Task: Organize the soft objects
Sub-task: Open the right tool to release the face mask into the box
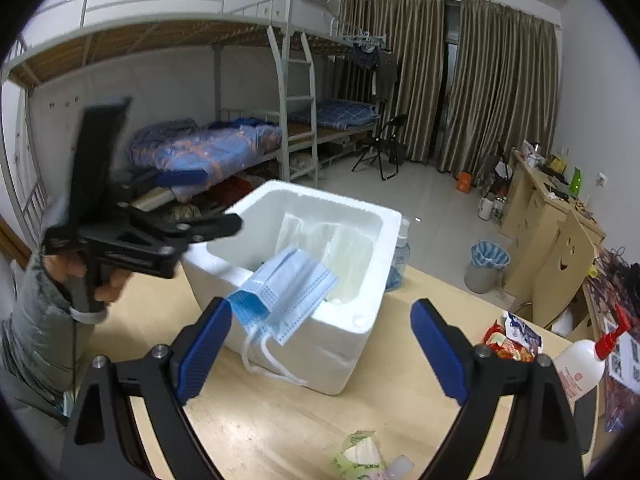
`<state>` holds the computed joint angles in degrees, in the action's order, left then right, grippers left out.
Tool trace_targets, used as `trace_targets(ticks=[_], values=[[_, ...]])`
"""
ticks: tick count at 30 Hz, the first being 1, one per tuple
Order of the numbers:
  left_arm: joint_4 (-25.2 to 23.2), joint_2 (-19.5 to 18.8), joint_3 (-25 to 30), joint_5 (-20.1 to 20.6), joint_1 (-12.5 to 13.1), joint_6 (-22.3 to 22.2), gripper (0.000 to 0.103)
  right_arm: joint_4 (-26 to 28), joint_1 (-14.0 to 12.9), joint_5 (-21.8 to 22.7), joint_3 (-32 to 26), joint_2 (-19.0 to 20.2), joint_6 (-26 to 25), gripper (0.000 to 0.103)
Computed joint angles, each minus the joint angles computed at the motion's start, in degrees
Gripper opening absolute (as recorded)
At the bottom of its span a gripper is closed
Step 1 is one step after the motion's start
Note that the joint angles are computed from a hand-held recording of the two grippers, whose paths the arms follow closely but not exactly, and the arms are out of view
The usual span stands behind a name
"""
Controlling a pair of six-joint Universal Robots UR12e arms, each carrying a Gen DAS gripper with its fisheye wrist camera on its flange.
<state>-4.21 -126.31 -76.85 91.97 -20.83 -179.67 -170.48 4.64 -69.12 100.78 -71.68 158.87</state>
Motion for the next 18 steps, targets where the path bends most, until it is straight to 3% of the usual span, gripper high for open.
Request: trace_targets(ticks=[9, 16, 18], values=[[5.8, 2.6, -5.0, -0.2, -0.4, 3.1, 0.103, 0.6, 1.9, -4.3, -4.1, 3.0, 0.7, 0.094], [7.3, 3.3, -6.5, -0.9, 0.0, 2.5, 0.103, 2.0, 3.3, -11.3, -8.0, 5.8, 4.2, 0.094], [7.6, 3.5, -6.8, -0.7, 0.0, 2.3, 0.103, 1.0, 2.7, -9.7, -7.4, 5.4, 6.1, 0.094]])
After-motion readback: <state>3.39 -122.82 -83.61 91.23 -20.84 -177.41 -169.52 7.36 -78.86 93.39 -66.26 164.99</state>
